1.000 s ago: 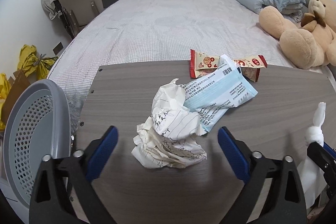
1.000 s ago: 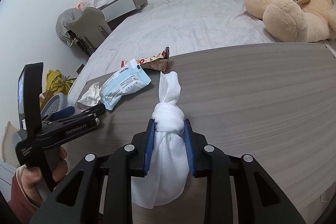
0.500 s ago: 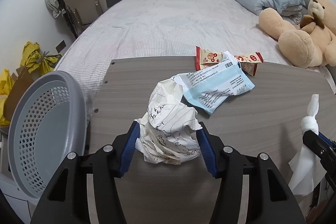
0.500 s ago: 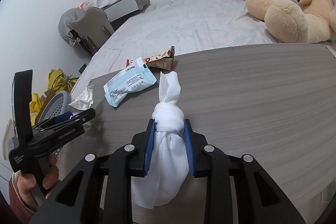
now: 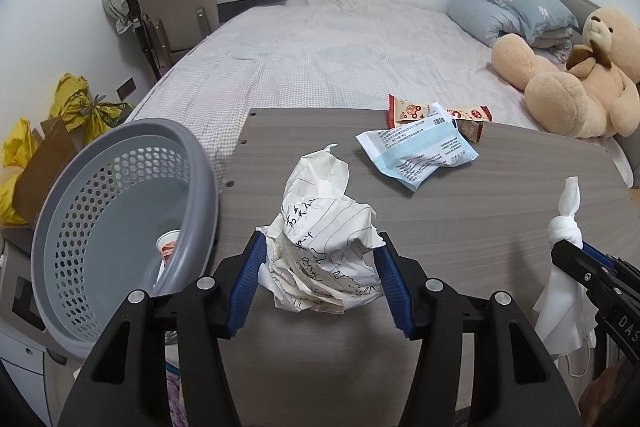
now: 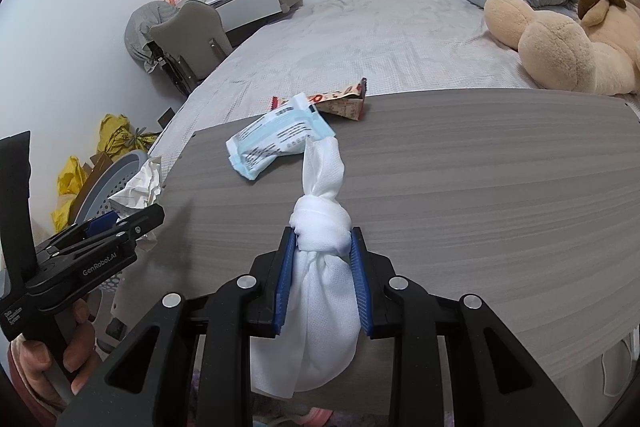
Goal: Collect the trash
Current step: 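Carry the cloth and crumpled paper over the grey basket with both grippers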
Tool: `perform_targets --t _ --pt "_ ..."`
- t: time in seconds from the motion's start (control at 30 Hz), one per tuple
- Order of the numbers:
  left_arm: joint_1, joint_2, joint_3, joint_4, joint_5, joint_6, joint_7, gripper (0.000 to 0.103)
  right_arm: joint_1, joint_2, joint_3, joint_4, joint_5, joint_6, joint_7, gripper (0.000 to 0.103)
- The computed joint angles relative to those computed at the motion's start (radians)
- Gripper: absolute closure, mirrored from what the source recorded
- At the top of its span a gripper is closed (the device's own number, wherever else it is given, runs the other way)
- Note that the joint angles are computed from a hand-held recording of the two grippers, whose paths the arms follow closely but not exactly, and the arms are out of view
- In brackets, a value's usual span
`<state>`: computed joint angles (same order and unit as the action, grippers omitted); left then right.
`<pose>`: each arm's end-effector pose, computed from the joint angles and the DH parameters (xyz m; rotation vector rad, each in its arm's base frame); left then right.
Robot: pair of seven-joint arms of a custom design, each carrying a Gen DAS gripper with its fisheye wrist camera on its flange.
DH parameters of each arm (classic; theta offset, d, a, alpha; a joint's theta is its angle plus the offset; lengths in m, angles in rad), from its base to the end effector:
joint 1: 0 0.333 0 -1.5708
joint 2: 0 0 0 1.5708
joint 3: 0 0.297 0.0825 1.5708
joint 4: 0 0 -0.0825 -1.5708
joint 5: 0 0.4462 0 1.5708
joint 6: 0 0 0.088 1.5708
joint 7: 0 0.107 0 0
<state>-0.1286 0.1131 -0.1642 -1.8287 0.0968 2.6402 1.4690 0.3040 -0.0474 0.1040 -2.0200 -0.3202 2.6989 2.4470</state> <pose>0.6679 -0.1998 0.5095 -1.5976 2.0592 -0.7484 0.5898 0.2674 0.5117 -1.5118 1.9032 -0.4344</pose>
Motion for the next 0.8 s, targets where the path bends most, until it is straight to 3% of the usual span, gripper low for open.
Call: perform_targets --t 0.43,0.6,0.8 --pt "0.046 -0.091 0.023 -0.12 -0.044 0.049 0.025 0.048 0.05 0.064 0.015 0.091 0.009 -0.028 -0.047 0.076" --pt "0.07 -0.109 0.035 -0.13 -0.095 0.07 0.048 0.048 0.078 0.123 0.012 0.176 0.013 -0.045 -0.08 0.076" --pt "0.103 -0.092 0.054 -0.107 -0.062 0.081 0.014 0.048 0.118 0.256 0.007 0.357 0.047 -0.073 -0.166 0.076"
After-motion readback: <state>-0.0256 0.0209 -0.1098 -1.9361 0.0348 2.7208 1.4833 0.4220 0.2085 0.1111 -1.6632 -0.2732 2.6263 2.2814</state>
